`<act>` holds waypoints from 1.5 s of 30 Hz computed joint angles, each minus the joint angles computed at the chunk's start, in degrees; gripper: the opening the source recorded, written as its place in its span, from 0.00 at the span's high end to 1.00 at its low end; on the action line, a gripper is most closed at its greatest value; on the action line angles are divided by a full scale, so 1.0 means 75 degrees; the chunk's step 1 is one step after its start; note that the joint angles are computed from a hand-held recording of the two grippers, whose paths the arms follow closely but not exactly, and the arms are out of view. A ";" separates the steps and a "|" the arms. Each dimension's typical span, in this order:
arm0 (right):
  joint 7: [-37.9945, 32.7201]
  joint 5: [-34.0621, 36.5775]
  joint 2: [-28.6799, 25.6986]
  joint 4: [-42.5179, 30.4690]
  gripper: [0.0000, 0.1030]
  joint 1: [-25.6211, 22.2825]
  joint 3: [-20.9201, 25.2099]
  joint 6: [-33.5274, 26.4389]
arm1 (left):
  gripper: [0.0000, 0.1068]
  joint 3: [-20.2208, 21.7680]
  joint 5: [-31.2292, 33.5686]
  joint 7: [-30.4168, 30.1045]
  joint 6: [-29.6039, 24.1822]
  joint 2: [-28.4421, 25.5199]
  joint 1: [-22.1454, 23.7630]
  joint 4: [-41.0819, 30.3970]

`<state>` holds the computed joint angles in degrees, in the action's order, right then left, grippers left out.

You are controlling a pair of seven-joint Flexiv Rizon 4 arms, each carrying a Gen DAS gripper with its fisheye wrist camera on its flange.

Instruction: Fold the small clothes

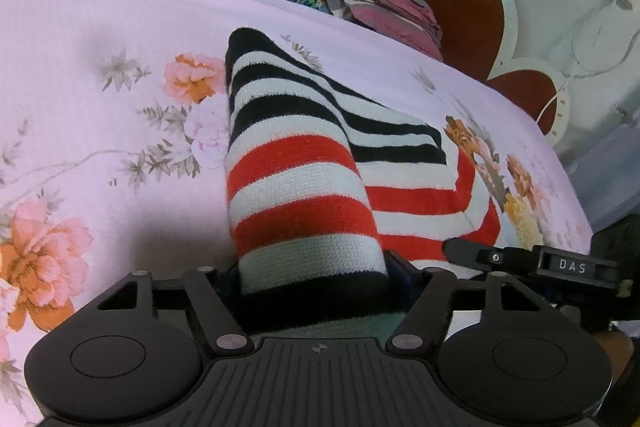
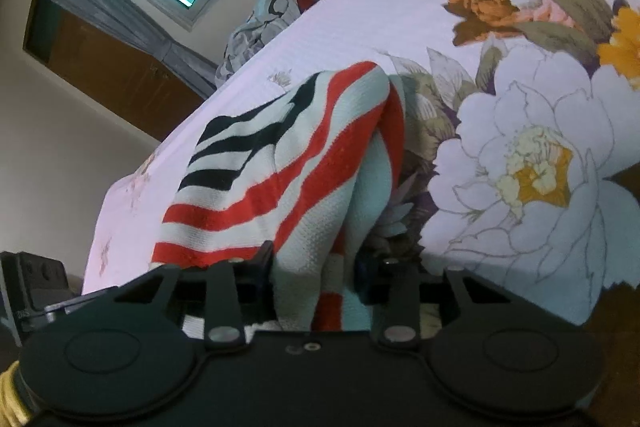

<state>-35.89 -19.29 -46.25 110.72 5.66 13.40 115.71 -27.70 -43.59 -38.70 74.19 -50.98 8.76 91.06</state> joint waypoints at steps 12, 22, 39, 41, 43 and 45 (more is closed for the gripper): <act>0.0099 0.0335 0.0116 0.0006 0.68 0.0343 -0.0171 0.0601 | 0.50 -0.0499 0.0346 0.0408 0.0684 0.0229 0.0300 0.0382; 0.0124 0.1273 0.0332 -0.0321 0.68 0.1555 -0.0756 0.0606 | 0.50 -0.1413 0.0070 0.1165 0.0709 0.0655 0.1336 0.0959; 0.1302 0.4156 -0.1305 -0.4058 0.68 0.6545 -0.4715 -0.1669 | 0.50 -0.0302 -0.0813 0.3050 -0.2408 0.0889 0.3293 -0.0039; 0.1736 0.3857 -0.1813 -0.5003 0.68 0.6480 -0.4746 -0.2048 | 0.50 0.0086 -0.0802 0.3041 -0.2699 0.0732 0.3279 -0.0494; 0.2046 0.3480 -0.2267 -0.5903 0.68 0.6274 -0.4625 -0.2388 | 0.50 0.0443 -0.0805 0.3003 -0.2943 0.0525 0.3217 -0.0962; 0.2346 0.3105 -0.2779 -0.6923 0.68 0.6028 -0.4443 -0.2768 | 0.50 0.0783 -0.0819 0.2932 -0.3136 0.0279 0.3121 -0.1466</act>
